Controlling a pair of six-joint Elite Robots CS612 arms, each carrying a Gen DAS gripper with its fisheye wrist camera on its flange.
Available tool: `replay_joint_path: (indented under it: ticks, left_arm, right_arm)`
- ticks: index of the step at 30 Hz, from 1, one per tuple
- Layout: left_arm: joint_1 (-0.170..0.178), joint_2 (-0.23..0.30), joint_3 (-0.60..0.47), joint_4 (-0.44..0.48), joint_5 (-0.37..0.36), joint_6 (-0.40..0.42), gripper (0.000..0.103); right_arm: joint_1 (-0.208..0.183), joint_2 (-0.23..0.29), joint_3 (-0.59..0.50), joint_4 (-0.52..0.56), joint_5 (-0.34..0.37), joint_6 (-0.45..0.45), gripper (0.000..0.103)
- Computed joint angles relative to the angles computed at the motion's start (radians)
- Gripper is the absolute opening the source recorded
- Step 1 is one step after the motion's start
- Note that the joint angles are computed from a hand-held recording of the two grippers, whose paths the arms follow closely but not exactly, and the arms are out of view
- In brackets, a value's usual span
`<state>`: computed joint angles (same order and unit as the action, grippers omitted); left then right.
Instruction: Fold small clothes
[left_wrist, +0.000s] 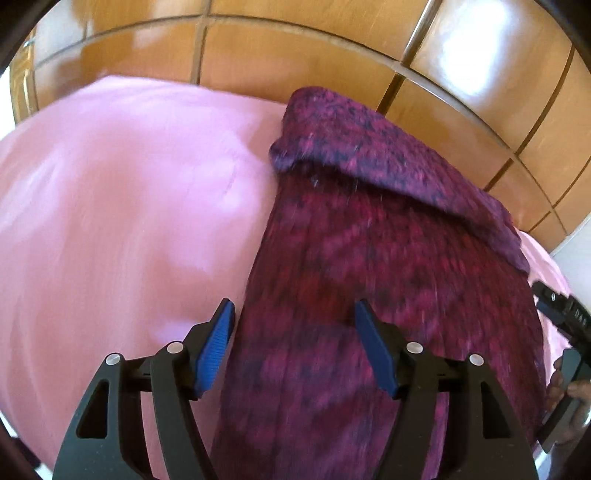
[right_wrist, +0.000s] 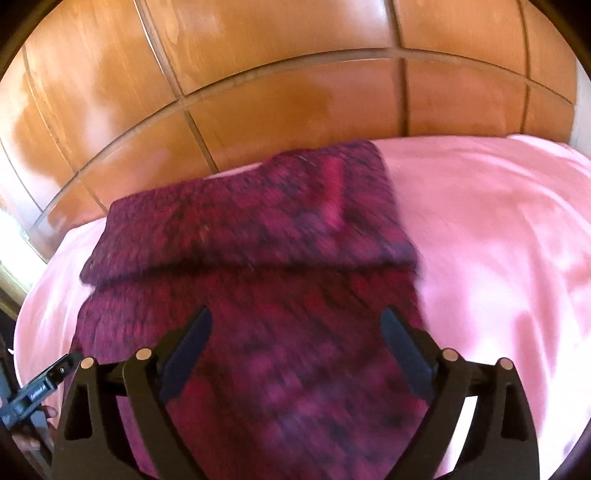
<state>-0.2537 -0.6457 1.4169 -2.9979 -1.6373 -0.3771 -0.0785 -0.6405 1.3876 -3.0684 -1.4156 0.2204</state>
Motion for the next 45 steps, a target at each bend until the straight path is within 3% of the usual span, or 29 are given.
replay_joint_path:
  ticks: [3,5,7,8,13,20,23,24,25,27,32,35,37,40,45]
  left_arm:
    - [0.015,-0.024,0.068,-0.053,-0.077,-0.007,0.066]
    - [0.024,-0.040,0.113,-0.092,-0.125,-0.008,0.066]
    - [0.031,-0.061,0.166,-0.128,-0.157,-0.003,0.060]
    - [0.032,-0.068,0.183,-0.137,-0.166,0.003,0.060]
    - [0.039,-0.120,0.291,-0.167,-0.219,0.056,0.054]
    - [0.045,-0.149,0.335,-0.106,-0.281,0.153,0.052]
    - [0.040,-0.158,0.346,-0.073,-0.287,0.200,0.031]
    - [0.041,-0.161,0.351,-0.075,-0.289,0.207,0.020]
    - [0.042,-0.163,0.355,-0.087,-0.295,0.208,0.017]
    - [0.049,-0.172,0.361,-0.110,-0.323,0.204,0.015]
    - [0.069,-0.182,0.344,-0.177,-0.416,0.193,0.013]
    - [0.085,-0.153,0.291,-0.253,-0.497,0.124,0.013]
    - [0.092,-0.125,0.243,-0.273,-0.537,0.075,0.013]
    - [0.098,-0.069,0.145,-0.286,-0.578,-0.009,0.013]
    - [0.088,0.016,-0.029,-0.210,-0.554,-0.066,0.013]
  right_arm:
    - [-0.028,-0.046,0.103,-0.029,0.032,0.004,0.091]
    - [-0.053,-0.073,0.170,-0.039,0.115,0.010,0.078]
    - [-0.070,-0.101,0.240,-0.059,0.173,0.016,0.053]
    - [-0.075,-0.111,0.270,-0.079,0.190,0.021,0.051]
    - [-0.085,-0.159,0.395,-0.144,0.251,0.059,0.046]
    - [-0.071,-0.203,0.461,-0.059,0.302,0.000,0.047]
    - [-0.069,-0.203,0.465,-0.003,0.336,-0.027,0.043]
    - [-0.069,-0.203,0.466,0.014,0.339,-0.035,0.037]
    - [-0.071,-0.204,0.466,0.019,0.346,-0.040,0.028]
    - [-0.071,-0.214,0.458,0.039,0.362,-0.067,0.021]
    - [-0.090,-0.230,0.453,-0.023,0.493,-0.067,0.018]
    - [-0.106,-0.207,0.427,-0.123,0.576,0.019,0.017]
    - [-0.107,-0.179,0.382,-0.178,0.582,0.089,0.017]
    - [-0.104,-0.139,0.310,-0.234,0.556,0.166,0.017]
    - [-0.095,-0.068,0.168,-0.218,0.481,0.258,0.016]
